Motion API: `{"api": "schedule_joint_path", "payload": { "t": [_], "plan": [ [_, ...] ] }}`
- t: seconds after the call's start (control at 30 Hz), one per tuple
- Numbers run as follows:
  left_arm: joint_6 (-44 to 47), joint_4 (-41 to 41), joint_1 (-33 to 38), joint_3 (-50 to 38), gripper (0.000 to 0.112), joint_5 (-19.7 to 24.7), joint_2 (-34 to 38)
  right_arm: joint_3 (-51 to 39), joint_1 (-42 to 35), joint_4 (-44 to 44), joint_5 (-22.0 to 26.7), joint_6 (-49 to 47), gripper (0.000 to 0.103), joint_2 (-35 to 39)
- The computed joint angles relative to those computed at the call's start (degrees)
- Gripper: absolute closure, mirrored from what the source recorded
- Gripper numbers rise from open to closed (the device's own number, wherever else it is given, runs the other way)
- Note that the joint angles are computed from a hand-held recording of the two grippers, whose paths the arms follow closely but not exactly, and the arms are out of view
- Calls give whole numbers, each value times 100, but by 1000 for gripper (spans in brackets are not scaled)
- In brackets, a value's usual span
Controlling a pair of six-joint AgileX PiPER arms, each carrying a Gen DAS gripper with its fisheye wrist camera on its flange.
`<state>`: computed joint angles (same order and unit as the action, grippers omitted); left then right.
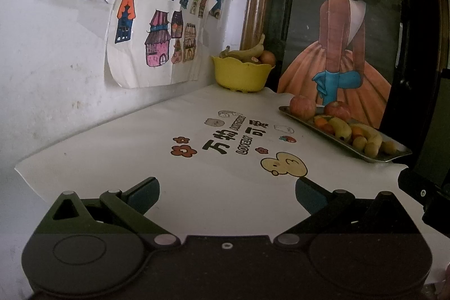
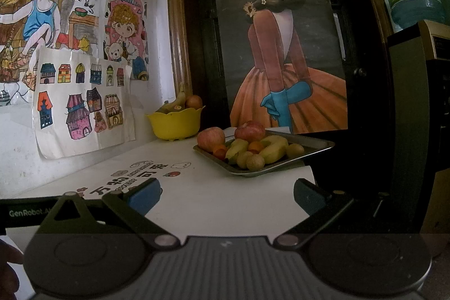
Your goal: Organize fruits
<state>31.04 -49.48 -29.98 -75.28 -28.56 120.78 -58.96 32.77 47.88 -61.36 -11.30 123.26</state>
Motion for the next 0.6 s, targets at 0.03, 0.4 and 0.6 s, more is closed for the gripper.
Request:
{"api": "schedule_joint_path", "payload": {
  "t": [0.03,0.4,0.6],
  "plan": [
    [3,-2,-2,1,10,2,-1,-2,2,3,1,-1,0,1],
    [-176,164,-12,-5,10,94,68,-12,7,15,5,-9,0,3],
    [492,-428,-53,-109,10,126,58,-27,13,32,9,-23,0,8]
  ]
}}
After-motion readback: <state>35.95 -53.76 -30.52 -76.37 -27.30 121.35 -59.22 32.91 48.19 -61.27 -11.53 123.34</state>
